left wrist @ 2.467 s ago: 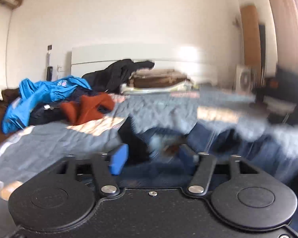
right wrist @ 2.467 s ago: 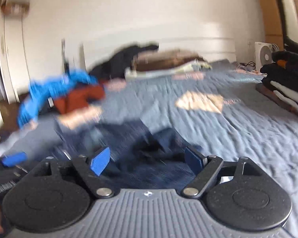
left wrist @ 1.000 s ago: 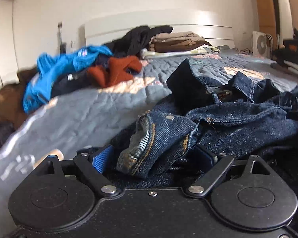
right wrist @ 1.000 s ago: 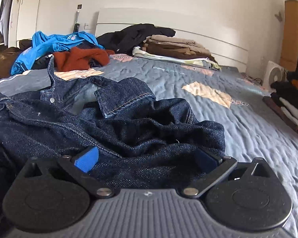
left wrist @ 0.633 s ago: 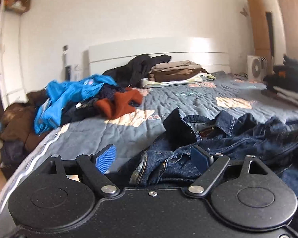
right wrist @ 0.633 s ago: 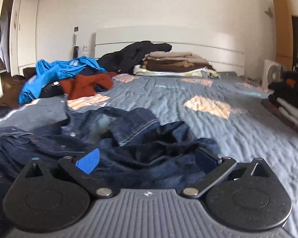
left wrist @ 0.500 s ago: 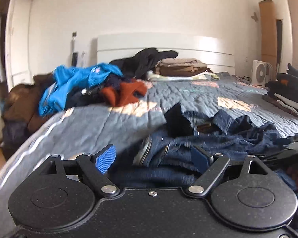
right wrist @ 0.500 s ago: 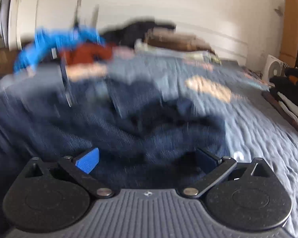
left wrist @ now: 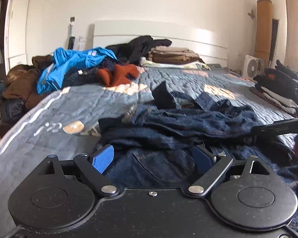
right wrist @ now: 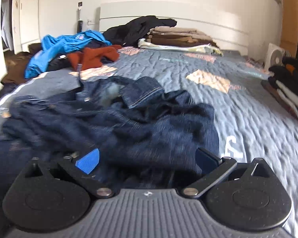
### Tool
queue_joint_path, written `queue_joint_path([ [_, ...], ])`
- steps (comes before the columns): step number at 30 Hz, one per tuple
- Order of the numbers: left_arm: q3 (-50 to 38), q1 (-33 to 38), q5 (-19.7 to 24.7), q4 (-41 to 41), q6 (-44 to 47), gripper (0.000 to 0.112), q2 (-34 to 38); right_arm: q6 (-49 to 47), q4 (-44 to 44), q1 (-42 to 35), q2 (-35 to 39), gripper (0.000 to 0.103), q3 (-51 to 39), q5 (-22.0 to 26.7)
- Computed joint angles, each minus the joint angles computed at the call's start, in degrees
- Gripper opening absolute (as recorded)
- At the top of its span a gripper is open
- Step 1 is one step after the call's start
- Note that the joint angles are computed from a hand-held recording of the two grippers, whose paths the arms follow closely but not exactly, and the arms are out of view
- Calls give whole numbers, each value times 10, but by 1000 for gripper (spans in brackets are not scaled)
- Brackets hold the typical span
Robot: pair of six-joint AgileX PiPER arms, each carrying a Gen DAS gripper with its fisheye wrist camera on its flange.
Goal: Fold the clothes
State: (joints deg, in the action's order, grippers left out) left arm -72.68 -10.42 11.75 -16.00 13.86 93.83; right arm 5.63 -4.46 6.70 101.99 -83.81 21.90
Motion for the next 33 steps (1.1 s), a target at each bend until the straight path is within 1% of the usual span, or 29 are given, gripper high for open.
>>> queue_joint_path([
  [4,31,-11,-1,-11,12,86,-26,-79,112,-3,-105,103,93,40],
  [5,39,-14,0,-13,10,86,-33,-90,125,-1,-132,103,121,40],
  [7,69,-25,-1,5,-13,86,-56,-109,134,10,-184,103,161,69],
  [9,96,-38,-3,35,-40,86,-76,-95,112,31,-236,103,206,77],
  [11,121,-57,-4,97,-99,86,-99,-51,61,57,-274,103,238,88],
  [14,161,-84,-9,160,-167,86,-136,18,2,95,-326,103,287,101],
  [16,183,-106,-12,257,-269,87,-160,90,-46,115,-357,103,323,92],
  [18,207,-125,-13,352,-371,91,-187,171,-101,138,-388,103,356,88],
  [19,218,-136,-11,403,-426,91,-200,215,-131,151,-403,103,372,89],
  [20,225,-146,-3,458,-481,92,-210,262,-163,162,-416,103,385,90],
  [21,231,-158,5,506,-529,92,-219,287,-176,166,-426,103,391,94],
  [22,235,-167,15,534,-556,92,-228,310,-188,169,-437,103,398,99],
  [27,238,-192,54,630,-661,95,-251,385,-258,189,-477,103,412,116],
  [30,229,-199,75,671,-719,95,-243,421,-297,192,-489,103,411,124],
  [33,219,-202,88,673,-739,95,-236,382,-269,154,-488,103,413,98],
])
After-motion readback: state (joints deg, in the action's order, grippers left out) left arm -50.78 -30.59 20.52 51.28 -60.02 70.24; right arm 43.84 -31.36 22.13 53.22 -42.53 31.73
